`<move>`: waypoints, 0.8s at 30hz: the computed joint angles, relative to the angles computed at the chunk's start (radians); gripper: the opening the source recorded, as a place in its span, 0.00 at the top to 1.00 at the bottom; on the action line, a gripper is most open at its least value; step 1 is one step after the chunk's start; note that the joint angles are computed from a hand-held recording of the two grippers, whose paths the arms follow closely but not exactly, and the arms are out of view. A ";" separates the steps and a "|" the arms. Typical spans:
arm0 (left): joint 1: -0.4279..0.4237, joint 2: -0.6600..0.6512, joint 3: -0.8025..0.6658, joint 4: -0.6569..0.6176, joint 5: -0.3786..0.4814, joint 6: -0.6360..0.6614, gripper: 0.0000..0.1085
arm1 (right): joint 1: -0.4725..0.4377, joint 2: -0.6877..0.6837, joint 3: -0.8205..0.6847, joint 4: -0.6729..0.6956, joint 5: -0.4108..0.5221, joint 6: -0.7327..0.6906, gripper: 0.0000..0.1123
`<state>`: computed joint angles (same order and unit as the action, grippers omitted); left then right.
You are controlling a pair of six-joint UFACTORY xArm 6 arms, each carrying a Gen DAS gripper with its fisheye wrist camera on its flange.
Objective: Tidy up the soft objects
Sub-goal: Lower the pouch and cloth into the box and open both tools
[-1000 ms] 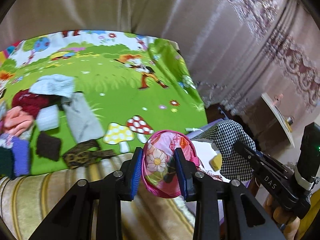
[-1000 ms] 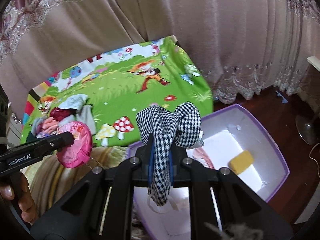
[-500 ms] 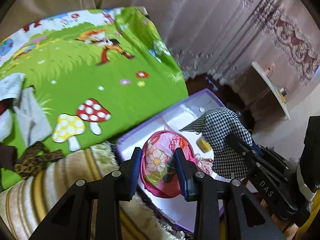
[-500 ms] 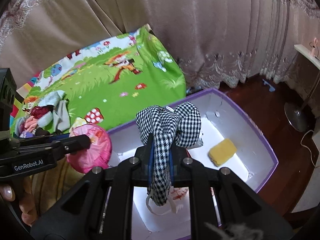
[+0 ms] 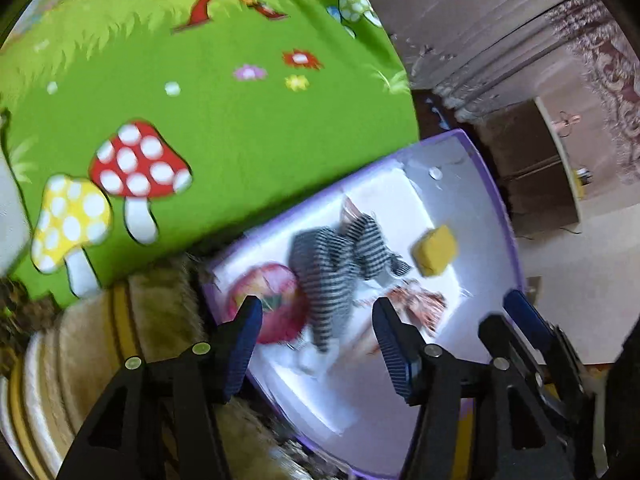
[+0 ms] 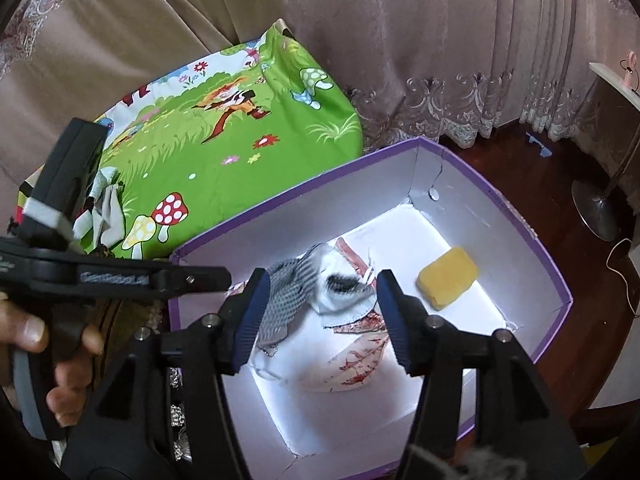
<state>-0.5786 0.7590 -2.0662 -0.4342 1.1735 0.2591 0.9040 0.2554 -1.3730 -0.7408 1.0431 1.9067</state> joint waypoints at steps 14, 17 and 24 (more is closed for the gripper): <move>0.014 -0.056 0.076 -0.011 -0.116 0.031 0.49 | -0.002 0.066 -0.079 -0.020 -0.045 -0.049 0.47; 0.040 -0.171 0.231 -0.094 -0.226 0.100 0.42 | 0.010 0.090 -0.130 -0.051 -0.011 -0.060 0.45; 0.110 -0.384 0.513 -0.220 -0.503 0.245 0.33 | 0.031 0.170 -0.285 -0.115 0.062 -0.117 0.30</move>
<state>-0.4687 0.3752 -1.5535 -0.6546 0.6709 0.5045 0.9346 0.4256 -1.6577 -0.8553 1.1049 1.7897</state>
